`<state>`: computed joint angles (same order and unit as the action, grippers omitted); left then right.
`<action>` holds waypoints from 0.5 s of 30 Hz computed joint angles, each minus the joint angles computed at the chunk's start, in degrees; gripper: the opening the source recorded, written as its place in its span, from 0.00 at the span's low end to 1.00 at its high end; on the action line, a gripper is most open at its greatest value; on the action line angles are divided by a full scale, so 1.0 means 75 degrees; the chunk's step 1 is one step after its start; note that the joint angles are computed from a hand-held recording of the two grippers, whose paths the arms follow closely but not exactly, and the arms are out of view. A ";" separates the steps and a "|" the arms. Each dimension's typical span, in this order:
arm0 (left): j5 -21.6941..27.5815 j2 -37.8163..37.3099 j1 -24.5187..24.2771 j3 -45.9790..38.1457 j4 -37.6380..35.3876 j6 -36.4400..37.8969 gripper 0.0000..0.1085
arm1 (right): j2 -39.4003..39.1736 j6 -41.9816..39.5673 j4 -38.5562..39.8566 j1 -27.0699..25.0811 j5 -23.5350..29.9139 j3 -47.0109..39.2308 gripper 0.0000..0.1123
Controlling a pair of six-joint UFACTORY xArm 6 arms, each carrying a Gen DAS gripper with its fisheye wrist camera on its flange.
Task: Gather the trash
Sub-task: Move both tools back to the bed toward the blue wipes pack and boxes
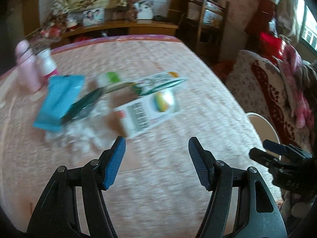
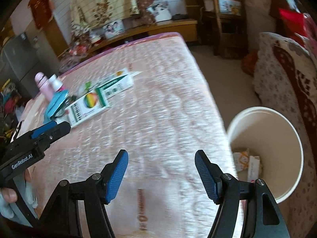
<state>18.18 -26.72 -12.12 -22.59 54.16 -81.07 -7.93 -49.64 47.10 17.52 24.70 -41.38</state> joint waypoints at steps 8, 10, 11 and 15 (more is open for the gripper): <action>-0.0005 -0.1708 0.1363 0.1424 -0.1537 0.1786 0.60 | 0.0370 0.0321 -0.0068 0.0804 0.0009 -0.0246 0.62; -0.0003 -0.2081 0.1729 0.1657 -0.2057 0.2398 0.60 | 0.0499 0.0431 -0.0106 0.0974 0.0022 -0.0368 0.62; 0.0019 -0.2249 0.1915 0.1735 -0.2266 0.2662 0.60 | 0.0594 0.0489 -0.0105 0.1078 0.0023 -0.0464 0.62; 0.0075 -0.2655 0.2653 0.1851 -0.2643 0.3385 0.60 | 0.0993 0.0903 -0.0301 0.1493 -0.0073 -0.0947 0.62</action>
<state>18.74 -46.63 7.77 -8.71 34.34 -55.68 -0.48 -42.87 44.84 28.72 24.15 -48.48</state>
